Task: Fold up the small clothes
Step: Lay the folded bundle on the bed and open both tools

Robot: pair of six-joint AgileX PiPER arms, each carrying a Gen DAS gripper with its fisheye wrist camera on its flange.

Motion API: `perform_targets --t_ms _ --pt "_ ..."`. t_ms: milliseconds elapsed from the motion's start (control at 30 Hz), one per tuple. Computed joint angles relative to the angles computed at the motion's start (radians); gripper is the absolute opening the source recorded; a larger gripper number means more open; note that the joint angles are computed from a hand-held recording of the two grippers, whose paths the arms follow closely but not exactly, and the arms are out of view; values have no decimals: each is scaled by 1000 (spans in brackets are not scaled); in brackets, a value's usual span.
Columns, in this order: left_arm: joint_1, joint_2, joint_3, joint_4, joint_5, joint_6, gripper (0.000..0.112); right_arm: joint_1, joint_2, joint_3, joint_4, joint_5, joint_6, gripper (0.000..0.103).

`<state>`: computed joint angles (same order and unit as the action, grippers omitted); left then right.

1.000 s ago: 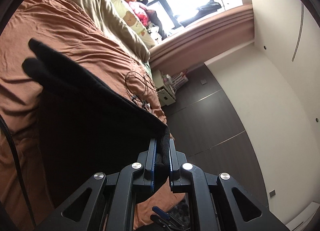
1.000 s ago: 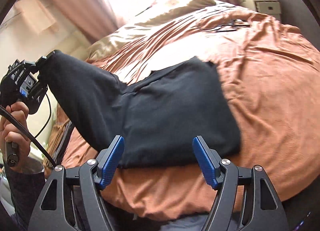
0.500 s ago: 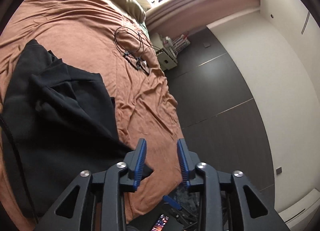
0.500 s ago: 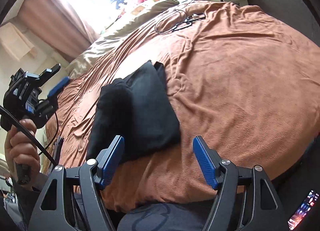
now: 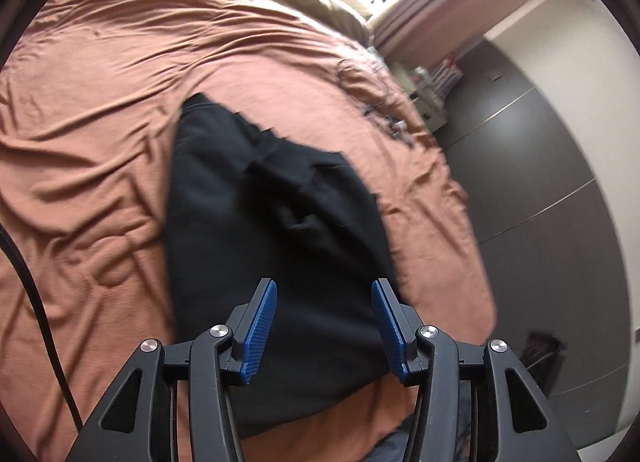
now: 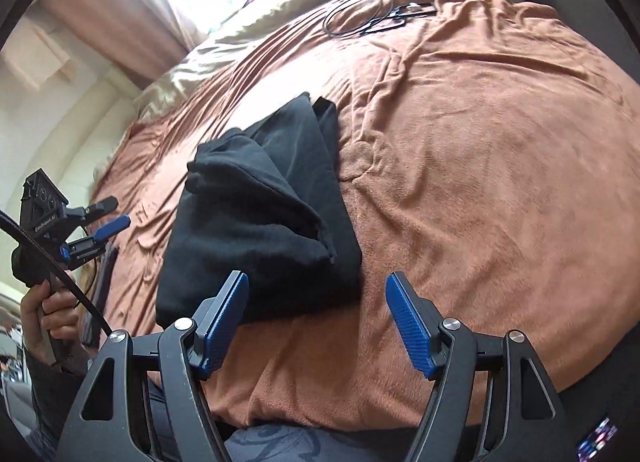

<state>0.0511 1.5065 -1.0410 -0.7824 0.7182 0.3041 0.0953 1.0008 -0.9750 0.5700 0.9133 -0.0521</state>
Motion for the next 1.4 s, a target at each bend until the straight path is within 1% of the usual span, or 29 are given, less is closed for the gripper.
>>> perform_targets --t_ms 100,133,200,267,333,400,500,567,600,667,733,800,900,1033,1100,1200,1267,1300,1367,1400 --pt "43 14 41 11 4 27 52 43 77 -68 -54 -1 17 68" --pt "55 15 54 19 0 31 52 52 100 -89 -65 -1 16 64" --pt "75 21 78 24 -9 40 52 78 143 -124 -95 -7 26 61" --pt "85 33 100 22 -25 48 52 106 188 -168 -130 -5 34 60" --pt "85 36 123 17 -46 55 52 137 226 -205 -165 -11 46 56" --pt "76 47 139 4 -70 69 52 175 260 -244 -226 -16 64 56" --pt "72 76 174 -50 -106 115 52 228 315 -303 -299 -17 70 56" --pt "96 102 201 -157 -98 197 52 265 358 -344 -349 -18 75 56" --pt "104 109 212 -183 -101 214 52 283 379 -365 -370 -17 77 56" --pt "110 120 217 -182 -101 209 52 313 424 -409 -400 -15 73 56" --pt "128 130 222 -224 -80 250 52 340 469 -455 -418 -16 63 56" --pt "132 135 225 -231 -76 251 51 356 510 -496 -430 -14 50 56" --pt "118 135 223 -207 -86 231 51 410 596 -595 -498 28 55 52" --pt "116 133 223 -201 -89 232 52 490 707 -723 -650 97 87 51" --pt "114 140 222 -204 -95 236 52 509 752 -782 -680 125 94 49" --pt "107 146 220 -212 -108 238 52 515 796 -837 -694 129 100 47" --pt "101 139 224 -203 -112 226 52 508 814 -856 -682 125 98 43" --pt "102 142 224 -206 -113 231 52 506 824 -865 -674 126 93 37" --pt "93 146 221 -211 -120 229 52 508 821 -855 -686 121 97 26" --pt "89 147 220 -209 -123 227 52 510 826 -863 -703 128 110 13"
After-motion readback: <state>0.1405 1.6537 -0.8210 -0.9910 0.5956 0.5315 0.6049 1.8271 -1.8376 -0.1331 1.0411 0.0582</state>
